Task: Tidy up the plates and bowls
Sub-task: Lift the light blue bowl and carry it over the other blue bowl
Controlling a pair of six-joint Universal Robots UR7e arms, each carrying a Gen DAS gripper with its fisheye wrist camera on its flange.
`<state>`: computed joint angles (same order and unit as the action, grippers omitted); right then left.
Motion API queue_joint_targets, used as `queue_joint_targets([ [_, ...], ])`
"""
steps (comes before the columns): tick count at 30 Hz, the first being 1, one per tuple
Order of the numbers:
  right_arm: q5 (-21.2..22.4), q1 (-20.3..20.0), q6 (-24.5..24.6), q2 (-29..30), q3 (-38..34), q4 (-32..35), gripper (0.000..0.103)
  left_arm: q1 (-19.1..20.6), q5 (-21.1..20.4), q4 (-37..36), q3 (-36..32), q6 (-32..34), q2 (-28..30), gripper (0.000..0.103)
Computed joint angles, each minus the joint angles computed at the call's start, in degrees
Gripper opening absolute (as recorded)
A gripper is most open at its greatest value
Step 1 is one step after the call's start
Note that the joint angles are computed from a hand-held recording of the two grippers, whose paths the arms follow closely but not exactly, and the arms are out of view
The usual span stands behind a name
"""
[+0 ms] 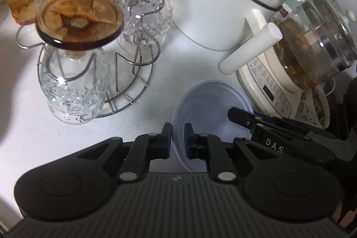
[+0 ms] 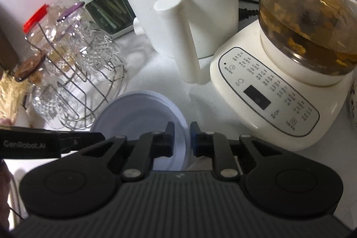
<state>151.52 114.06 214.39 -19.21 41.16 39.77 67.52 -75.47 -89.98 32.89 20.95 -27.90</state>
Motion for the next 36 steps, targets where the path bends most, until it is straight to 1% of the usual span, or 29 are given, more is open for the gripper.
queue_joint_targets([
  [5,0.62,2.05,-0.3,-0.77,0.48,-2.02,0.018,-0.25,-1.22,0.88,-0.06,0.28,-2.18,0.014],
  [8,1.92,3.9,-0.41,-0.84,0.05,-2.88,0.018,-0.14,-2.57,2.56,-1.51,0.48,-2.99,0.014],
  [12,3.38,6.26,-0.89,-1.24,0.1,-5.64,0.018,-0.06,-4.18,2.94,-0.84,0.63,-5.36,0.014],
  [17,4.88,8.56,-1.96,0.29,-2.94,-6.1,0.018,0.17,-5.97,2.63,1.06,0.65,-8.98,0.014],
  [22,5.01,9.91,-0.99,1.85,-5.33,-4.85,0.018,0.86,-7.17,3.72,1.36,0.81,-11.37,0.014],
  [27,4.8,11.3,1.64,3.71,-7.45,-3.81,0.018,1.94,-8.12,3.46,3.0,1.16,-13.81,0.014],
  [29,4.54,11.68,2.6,5.06,-9.25,-2.65,0.018,2.33,-7.77,3.36,4.03,1.52,-14.82,0.014],
  [32,3.87,12.07,4.4,7.9,-13.32,0.78,0.018,3.14,-7.12,3.47,4.99,1.36,-15.89,0.014],
  [36,1.98,11.86,5.59,11.97,-19.34,4.82,0.018,4.37,-5.34,3.72,5.25,0.71,-16.37,0.014],
])
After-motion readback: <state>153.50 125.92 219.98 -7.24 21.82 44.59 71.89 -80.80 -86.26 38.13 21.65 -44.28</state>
